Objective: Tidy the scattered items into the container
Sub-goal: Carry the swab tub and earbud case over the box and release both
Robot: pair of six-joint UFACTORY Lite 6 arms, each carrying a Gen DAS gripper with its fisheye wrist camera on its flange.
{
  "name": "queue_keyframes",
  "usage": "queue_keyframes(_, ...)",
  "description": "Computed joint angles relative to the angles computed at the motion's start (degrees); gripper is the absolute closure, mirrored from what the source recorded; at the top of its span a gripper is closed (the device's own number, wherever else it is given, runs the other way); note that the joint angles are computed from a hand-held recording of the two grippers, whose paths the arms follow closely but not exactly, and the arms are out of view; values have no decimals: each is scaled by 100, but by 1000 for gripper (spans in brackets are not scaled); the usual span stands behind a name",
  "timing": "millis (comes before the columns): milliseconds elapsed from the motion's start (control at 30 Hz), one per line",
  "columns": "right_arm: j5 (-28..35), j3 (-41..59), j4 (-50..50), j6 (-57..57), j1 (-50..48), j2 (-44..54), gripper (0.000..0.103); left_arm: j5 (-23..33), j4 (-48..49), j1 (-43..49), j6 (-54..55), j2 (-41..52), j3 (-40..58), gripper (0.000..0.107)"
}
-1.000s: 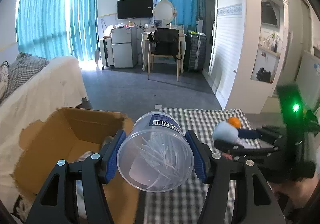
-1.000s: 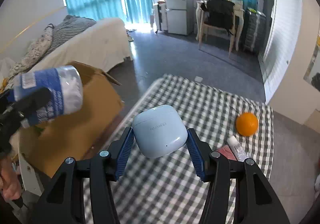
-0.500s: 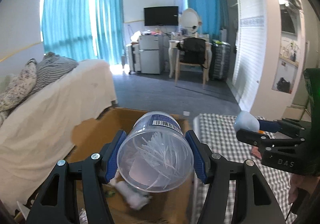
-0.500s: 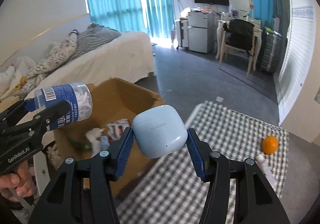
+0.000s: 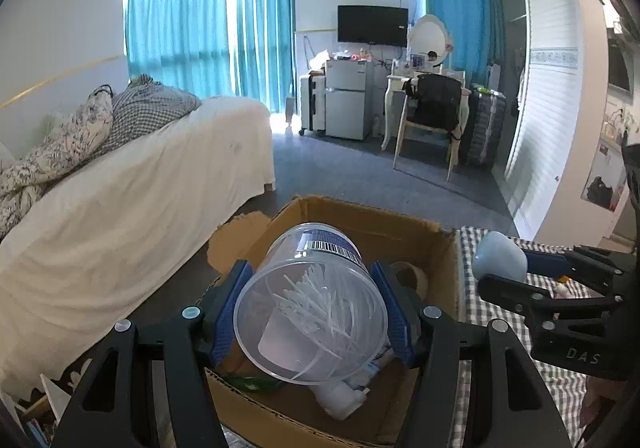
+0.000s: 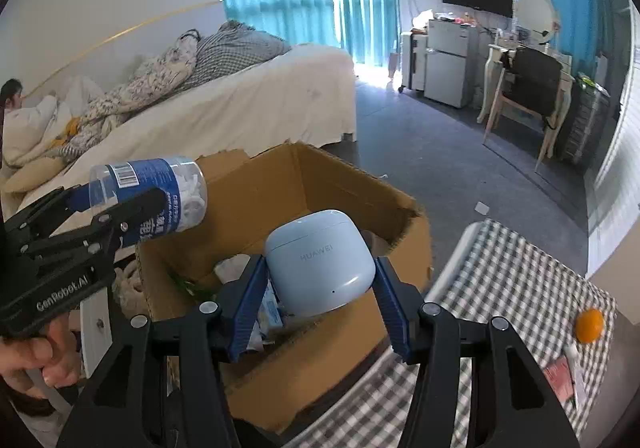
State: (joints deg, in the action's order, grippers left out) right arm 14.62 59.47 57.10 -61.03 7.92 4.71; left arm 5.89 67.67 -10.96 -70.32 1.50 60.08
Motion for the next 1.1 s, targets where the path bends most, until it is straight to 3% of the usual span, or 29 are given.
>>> queue_keyframes(367,-84,1102,1515,-1636,484,1711,49,-89,1469,545,-1467,423,104,45)
queue_keyframes(500,-123,1367,1424,-1560,492,2029,48,-74,2251,598,-2273,554,88,45)
queue_keyframes(567,-160,1395,1670,-1749,454,2061,41,-46,2606,568,-2626,625,91,45)
queue_keyframes(667,-164,1287,2286,-2289,361,1939,19,-47,2409,528,-2425,777,199,45)
queue_keyframes(900,-457,871,2791,-2989,205,1528,16,-63,2248,422,-2261,1096,444,44)
queue_keyframes(1100,-474,644,2216,-2547,-144,1269,16,2,2060,242,-2210,1556,839,44)
